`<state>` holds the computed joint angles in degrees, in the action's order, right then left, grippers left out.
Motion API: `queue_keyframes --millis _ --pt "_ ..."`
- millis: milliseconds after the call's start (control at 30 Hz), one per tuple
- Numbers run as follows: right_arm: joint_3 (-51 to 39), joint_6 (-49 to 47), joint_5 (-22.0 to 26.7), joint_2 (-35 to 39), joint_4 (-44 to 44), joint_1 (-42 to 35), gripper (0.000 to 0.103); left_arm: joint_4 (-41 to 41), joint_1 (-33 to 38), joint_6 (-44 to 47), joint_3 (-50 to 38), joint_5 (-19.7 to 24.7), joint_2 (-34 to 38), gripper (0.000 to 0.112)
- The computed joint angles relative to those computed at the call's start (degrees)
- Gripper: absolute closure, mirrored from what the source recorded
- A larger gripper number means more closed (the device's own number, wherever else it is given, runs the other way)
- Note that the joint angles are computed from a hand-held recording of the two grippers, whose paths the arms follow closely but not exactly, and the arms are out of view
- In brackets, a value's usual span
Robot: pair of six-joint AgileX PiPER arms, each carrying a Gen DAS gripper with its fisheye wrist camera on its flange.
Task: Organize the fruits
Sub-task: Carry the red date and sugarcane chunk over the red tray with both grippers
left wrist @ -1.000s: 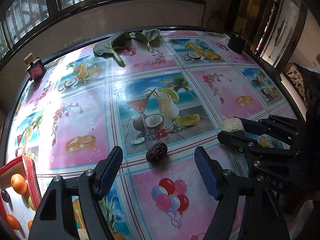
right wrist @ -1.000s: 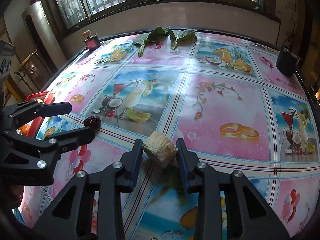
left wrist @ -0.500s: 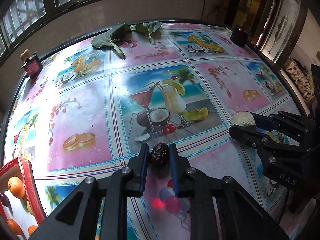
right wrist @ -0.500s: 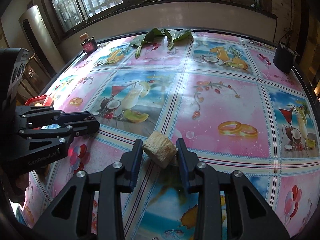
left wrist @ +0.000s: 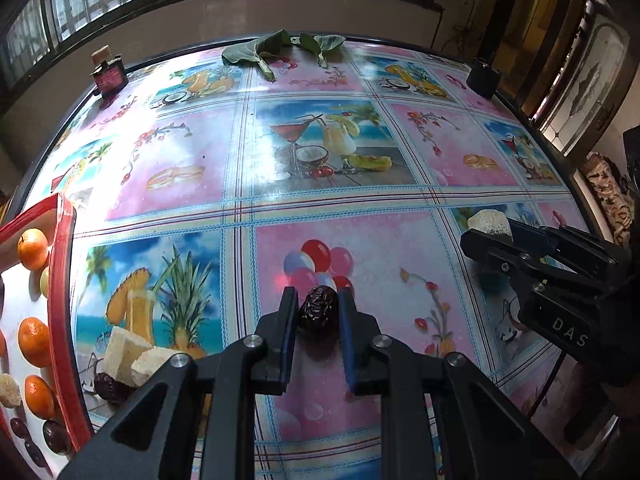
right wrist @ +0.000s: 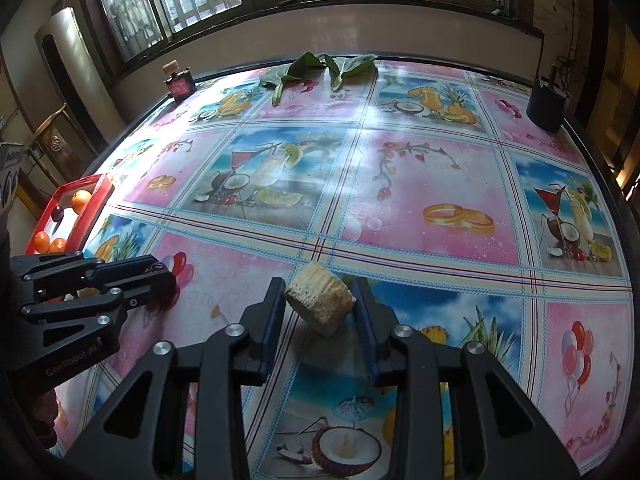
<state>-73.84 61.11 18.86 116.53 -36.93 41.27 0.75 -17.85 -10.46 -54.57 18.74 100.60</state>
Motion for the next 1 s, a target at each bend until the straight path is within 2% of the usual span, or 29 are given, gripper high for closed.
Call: queue_keyframes --millis 100,300,467,667,767,1000 --pt "4.3 5.7 -0.3 -2.8 -3.7 1.5 0.067 6.5 -2.4 -8.7 5.0 -1.1 -3.7 0.094" --pt "13.1 17.4 1.0 -8.5 -11.0 5.4 0.067 2.8 -4.3 -10.0 13.6 -1.6 -10.8 0.094" --pt "17.7 24.0 3.1 -11.9 -15.2 9.6 0.067 6.2 -6.3 -16.6 18.6 -1.2 -15.8 0.094" --pt "18.8 28.1 5.2 -12.8 -16.6 15.1 0.067 9.3 -8.0 -21.7 23.5 -0.8 -21.1 0.094" --pt "18.0 28.8 6.0 -12.2 -16.3 17.1 0.067 9.0 -8.3 -21.8 25.3 -0.5 -24.0 0.094" --pt "12.8 24.9 7.7 -9.8 -12.7 19.5 0.067 2.2 -5.3 -14.3 27.5 1.1 -30.4 0.094"
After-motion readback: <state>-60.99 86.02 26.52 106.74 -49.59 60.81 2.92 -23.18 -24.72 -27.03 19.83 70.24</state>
